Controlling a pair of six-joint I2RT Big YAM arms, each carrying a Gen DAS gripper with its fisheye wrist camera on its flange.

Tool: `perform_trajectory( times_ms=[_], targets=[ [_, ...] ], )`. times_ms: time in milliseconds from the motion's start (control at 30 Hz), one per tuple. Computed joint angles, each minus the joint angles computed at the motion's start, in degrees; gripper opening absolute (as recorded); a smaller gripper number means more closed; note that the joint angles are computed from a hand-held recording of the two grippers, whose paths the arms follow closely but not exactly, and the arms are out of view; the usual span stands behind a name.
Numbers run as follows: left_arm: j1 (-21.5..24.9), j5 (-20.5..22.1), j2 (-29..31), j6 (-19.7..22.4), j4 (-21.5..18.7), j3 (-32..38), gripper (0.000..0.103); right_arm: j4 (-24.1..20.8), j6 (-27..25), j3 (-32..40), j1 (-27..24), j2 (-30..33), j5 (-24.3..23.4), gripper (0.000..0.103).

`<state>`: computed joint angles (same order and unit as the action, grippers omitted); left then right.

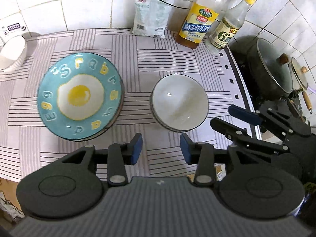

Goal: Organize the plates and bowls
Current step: 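Lower the held bowl into the first white bowl and open the left gripper, then move the left gripper to the white bowl by the rice cooker and grasp its rim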

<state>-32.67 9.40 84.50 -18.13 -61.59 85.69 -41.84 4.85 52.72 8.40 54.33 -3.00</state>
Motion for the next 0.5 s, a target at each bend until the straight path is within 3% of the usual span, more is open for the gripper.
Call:
perform_trajectory(
  times_ms=[200,300,500],
  targets=[
    [3.40,0.22,-4.03,4.68,0.88,-3.75,0.048,-1.85,3.64,1.61,6.03,0.54,4.83,0.076],
    [5.53,0.12,-5.82,7.55,1.11,-5.29,0.055,-5.67,6.39,4.20,9.32,2.80,6.96,0.087],
    [11.88,1.90,-8.83,12.43,1.12,-8.25,0.067,-4.03,13.95,6.45,15.79,4.72,10.31,0.091]
  ],
)
